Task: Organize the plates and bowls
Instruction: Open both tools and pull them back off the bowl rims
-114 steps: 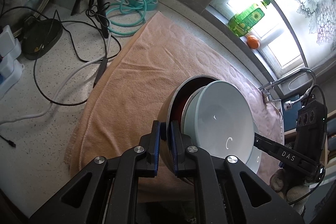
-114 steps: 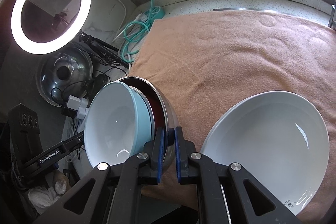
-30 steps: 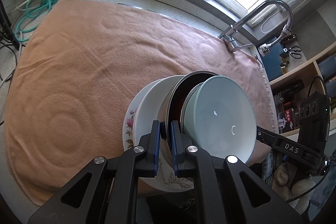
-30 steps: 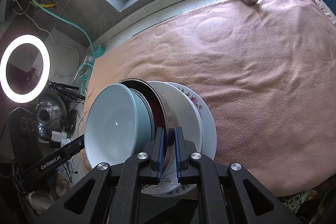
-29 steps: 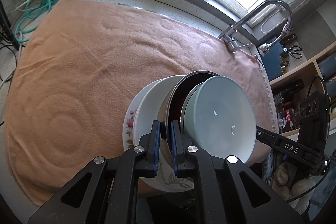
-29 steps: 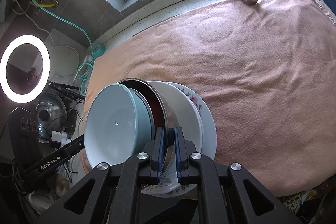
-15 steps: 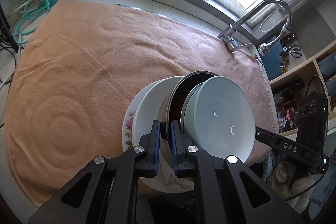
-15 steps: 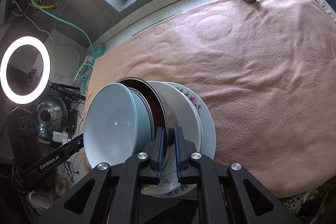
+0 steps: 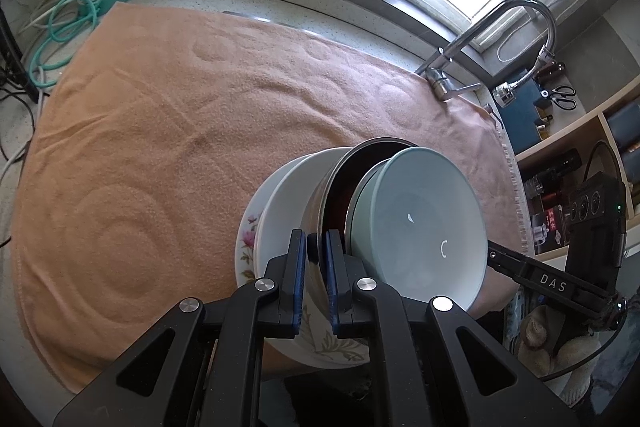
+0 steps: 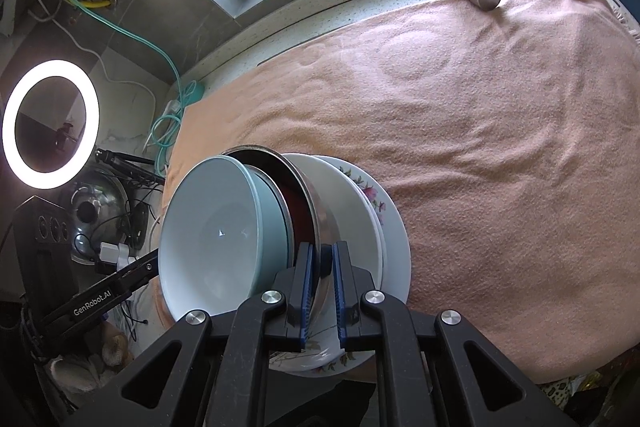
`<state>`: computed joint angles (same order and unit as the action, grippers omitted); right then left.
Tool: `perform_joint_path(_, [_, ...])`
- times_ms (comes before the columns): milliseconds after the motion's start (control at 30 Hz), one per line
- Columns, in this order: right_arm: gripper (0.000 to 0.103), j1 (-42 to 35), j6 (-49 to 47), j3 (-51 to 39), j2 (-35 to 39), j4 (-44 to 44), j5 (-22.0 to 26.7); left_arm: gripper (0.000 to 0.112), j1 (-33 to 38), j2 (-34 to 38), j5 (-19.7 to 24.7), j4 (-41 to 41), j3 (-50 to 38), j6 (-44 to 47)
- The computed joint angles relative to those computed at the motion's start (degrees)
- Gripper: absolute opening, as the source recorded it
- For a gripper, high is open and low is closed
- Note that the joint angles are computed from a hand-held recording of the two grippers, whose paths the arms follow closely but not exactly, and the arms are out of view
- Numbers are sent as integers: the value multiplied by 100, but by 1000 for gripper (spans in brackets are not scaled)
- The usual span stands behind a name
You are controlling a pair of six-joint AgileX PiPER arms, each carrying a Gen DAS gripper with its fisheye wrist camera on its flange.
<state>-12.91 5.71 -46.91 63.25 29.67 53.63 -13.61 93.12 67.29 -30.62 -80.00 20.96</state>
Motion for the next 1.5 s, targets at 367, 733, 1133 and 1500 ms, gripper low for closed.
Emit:
perform_joint_path(367, [15, 177, 410, -50, -228, -461, 41, 12, 116, -194, -54, 14, 83, 102])
perform_joint_path(733, [18, 557, 1254, -77, -838, -1252, 185, 12, 295, -783, -286, 114, 392, 299])
perform_joint_path(1133, [23, 2772, 3808, -400, -1374, -3452, 412, 18, 382, -1470, -271, 64, 744, 590])
perform_joint_path(1500, [32, 5344, 6439, -585, -1662, -5546, 1343, 32, 355, -2221, -307, -15, 1080, 869])
